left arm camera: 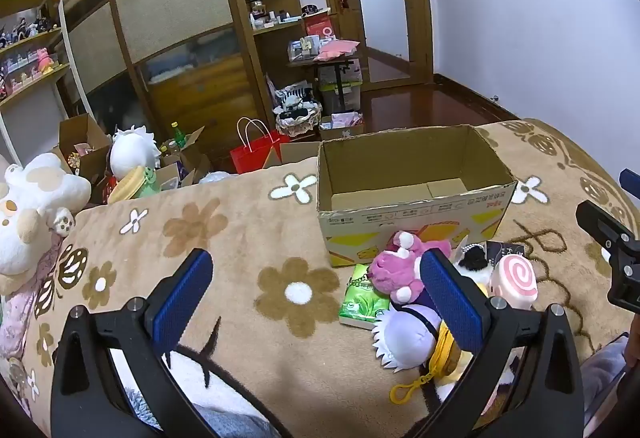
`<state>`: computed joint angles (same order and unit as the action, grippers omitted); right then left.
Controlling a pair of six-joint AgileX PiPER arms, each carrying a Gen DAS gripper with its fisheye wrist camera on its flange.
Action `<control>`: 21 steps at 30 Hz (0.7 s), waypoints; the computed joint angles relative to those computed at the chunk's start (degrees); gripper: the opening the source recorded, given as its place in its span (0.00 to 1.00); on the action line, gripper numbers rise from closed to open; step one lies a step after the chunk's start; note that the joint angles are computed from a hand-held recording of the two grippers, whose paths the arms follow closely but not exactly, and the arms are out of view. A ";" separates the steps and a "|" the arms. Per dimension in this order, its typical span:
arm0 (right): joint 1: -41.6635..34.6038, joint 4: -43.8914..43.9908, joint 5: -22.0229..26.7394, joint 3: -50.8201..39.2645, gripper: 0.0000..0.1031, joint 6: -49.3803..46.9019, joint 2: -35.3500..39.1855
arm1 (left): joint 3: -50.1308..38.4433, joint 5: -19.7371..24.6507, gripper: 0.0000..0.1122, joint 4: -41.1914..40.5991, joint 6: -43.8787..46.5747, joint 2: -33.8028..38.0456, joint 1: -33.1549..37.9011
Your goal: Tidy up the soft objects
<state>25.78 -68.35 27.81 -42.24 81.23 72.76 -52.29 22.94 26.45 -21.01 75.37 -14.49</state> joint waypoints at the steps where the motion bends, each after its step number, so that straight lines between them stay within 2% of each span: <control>1: -0.02 0.19 0.00 -0.04 1.00 -0.31 0.03 | 0.07 -0.07 0.91 0.49 -0.44 -0.01 -0.07; 21: -0.05 -0.49 0.04 -0.04 1.00 0.15 0.10 | 0.01 -0.12 0.91 -0.27 0.25 0.08 0.13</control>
